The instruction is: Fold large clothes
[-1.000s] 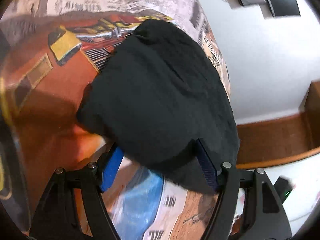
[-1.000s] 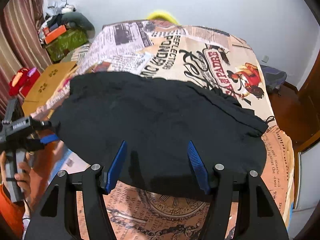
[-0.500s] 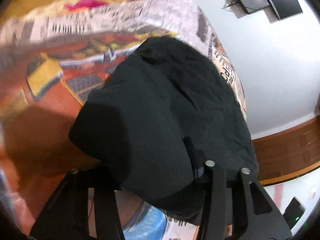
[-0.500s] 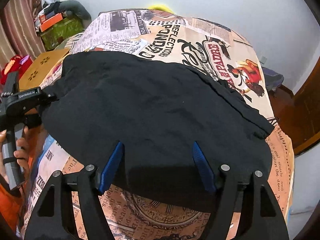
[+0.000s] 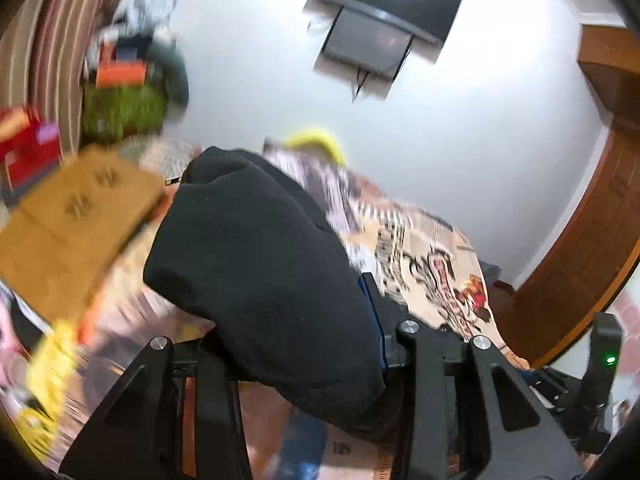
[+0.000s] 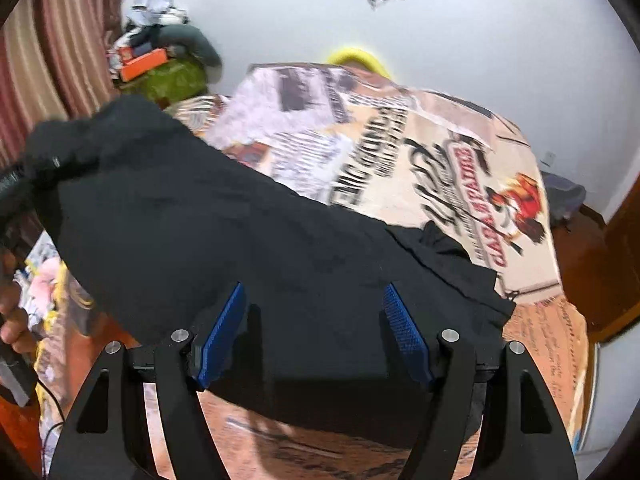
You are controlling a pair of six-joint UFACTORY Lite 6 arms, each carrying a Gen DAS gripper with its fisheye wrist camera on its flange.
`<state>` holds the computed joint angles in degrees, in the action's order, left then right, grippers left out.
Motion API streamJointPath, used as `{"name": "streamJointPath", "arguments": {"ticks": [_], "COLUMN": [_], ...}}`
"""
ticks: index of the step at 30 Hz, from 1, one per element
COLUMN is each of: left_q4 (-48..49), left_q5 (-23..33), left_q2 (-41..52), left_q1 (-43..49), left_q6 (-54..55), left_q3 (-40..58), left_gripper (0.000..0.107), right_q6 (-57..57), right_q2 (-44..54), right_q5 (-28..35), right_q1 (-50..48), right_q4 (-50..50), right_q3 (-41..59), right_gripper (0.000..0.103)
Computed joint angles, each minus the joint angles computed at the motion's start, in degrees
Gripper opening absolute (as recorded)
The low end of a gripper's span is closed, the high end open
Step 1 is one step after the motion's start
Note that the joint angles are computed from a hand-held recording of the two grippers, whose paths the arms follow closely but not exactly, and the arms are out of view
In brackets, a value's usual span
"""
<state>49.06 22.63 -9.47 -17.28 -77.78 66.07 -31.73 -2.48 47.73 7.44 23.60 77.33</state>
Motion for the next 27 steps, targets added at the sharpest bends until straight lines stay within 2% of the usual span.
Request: {"name": "streamJointPath", "arguments": {"ticks": [6, 9, 14, 17, 21, 24, 27], "left_q4": [4.23, -3.25, -2.48, -2.73, -2.22, -3.28, -8.75], "left_q5": [8.55, 5.48, 8.66, 10.96, 14.75, 16.82, 17.85], "left_q2": [-3.01, 0.73, 4.29, 7.16, 17.54, 26.08, 36.09], "left_q1": [-6.70, -6.03, -10.75, -14.46, -20.58, -25.11, -27.55], "left_q6": [2.31, 8.20, 7.16, 7.92, 9.40, 12.13, 19.61], "left_q3": [1.65, 3.50, 6.94, 10.92, 22.34, 30.94, 41.48], "left_gripper": [0.036, 0.035, 0.035, 0.035, 0.035, 0.035, 0.037], "right_q6": [0.82, 0.69, -1.67, -6.20, -9.33, -13.89, -18.06], "right_q2": [2.98, 7.51, 4.45, -0.59, -5.93, -6.67, -5.17], "right_q5": [-0.41, 1.28, 3.28, 6.75, 7.78, 10.66, 13.23], "right_q1": [6.18, 7.14, 6.01, -1.27, -11.83, -21.36, -31.67], "right_q4": [4.64, 5.89, 4.41, 7.59, 7.13, 9.02, 10.05], "right_q3": [-3.36, -4.10, -6.02, -7.67, -8.68, -7.91, -6.68], "right_gripper": [0.068, 0.068, 0.068, 0.068, 0.068, 0.068, 0.068]}}
